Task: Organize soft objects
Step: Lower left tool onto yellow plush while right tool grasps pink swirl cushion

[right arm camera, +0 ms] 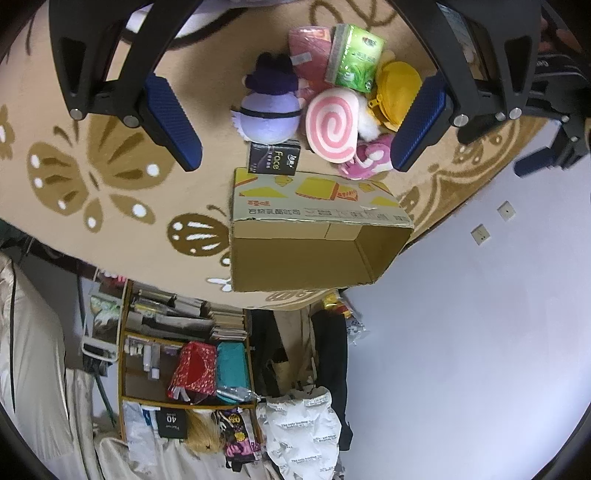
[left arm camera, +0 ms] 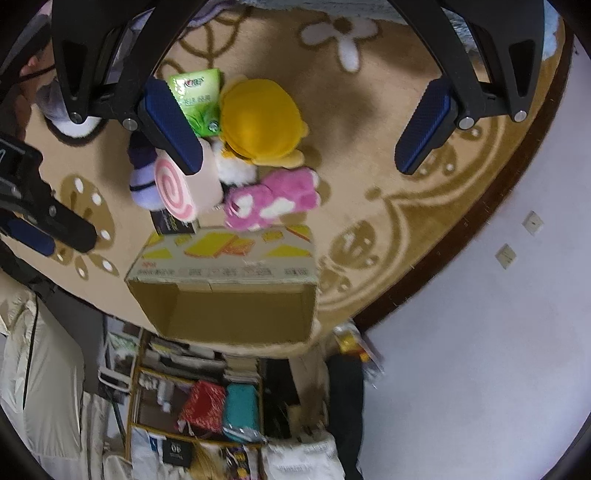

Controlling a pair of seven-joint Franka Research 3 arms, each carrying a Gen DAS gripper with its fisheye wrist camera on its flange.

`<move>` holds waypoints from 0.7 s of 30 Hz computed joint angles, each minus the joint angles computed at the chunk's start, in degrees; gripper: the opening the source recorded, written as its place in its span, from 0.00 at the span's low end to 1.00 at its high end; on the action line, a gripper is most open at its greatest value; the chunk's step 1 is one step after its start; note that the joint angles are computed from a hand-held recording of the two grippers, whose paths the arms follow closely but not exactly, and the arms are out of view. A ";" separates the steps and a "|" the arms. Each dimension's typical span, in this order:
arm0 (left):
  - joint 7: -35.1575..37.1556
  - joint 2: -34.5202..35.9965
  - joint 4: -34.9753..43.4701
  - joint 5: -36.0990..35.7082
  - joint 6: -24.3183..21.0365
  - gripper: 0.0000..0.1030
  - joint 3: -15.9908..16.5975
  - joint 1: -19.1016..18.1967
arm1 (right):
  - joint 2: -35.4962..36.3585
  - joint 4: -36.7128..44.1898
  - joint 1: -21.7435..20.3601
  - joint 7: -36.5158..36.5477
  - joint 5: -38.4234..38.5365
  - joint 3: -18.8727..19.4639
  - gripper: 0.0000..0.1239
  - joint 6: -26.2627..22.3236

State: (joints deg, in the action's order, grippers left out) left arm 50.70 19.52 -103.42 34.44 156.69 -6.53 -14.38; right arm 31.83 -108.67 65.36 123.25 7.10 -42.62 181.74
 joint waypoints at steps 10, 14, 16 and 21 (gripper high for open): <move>8.35 5.04 7.72 -8.78 -8.05 1.00 -1.98 1.05 | 2.62 6.66 -7.61 1.17 -2.99 6.33 0.83 -3.17; 10.54 7.61 11.36 -13.16 -11.63 1.00 -2.83 2.26 | 3.21 9.05 -11.89 1.79 -5.12 10.68 0.83 -4.62; 11.92 8.93 13.22 -15.64 -13.15 1.00 -3.33 3.03 | 3.50 10.32 -14.21 1.95 -6.10 13.14 0.83 -5.67; 12.12 12.27 17.80 -14.77 -17.08 1.00 -1.80 1.46 | 4.15 13.18 -20.11 1.81 -8.25 19.62 0.83 -8.07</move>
